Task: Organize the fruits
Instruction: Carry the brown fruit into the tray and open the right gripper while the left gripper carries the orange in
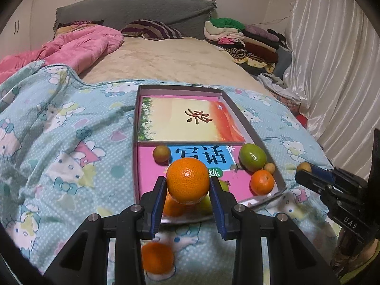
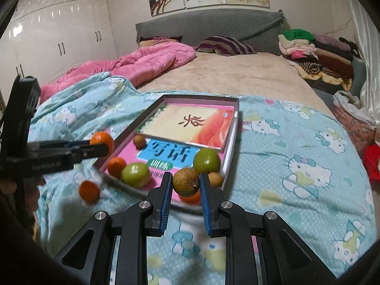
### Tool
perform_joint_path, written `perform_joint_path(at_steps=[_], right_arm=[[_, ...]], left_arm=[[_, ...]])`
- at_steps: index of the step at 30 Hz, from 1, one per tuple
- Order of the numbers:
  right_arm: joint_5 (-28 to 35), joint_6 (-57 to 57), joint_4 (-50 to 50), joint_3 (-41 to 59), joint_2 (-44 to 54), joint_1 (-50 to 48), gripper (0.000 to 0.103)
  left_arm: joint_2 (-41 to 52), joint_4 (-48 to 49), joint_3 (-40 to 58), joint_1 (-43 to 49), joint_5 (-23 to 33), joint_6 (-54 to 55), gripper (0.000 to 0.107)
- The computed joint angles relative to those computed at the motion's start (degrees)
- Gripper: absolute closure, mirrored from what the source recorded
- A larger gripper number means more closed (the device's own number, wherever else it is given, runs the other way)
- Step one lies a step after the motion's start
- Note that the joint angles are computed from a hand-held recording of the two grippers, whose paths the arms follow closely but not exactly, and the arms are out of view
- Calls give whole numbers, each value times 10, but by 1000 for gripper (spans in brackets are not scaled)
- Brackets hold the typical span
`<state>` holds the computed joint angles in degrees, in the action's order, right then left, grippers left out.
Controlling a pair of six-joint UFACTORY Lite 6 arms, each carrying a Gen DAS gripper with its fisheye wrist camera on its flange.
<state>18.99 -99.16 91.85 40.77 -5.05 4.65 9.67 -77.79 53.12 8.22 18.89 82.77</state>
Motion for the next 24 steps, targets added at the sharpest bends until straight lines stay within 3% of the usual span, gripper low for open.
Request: perform_joint_path(at_steps=[10,24], right_arm=[[-3,-101,99,14,66,-1,80],[-29,-195,195,21,96,27,80]], left_arm=[[79,-32,57,-47,-63,24,70],[147,-42,102,-52,-72,23,70]])
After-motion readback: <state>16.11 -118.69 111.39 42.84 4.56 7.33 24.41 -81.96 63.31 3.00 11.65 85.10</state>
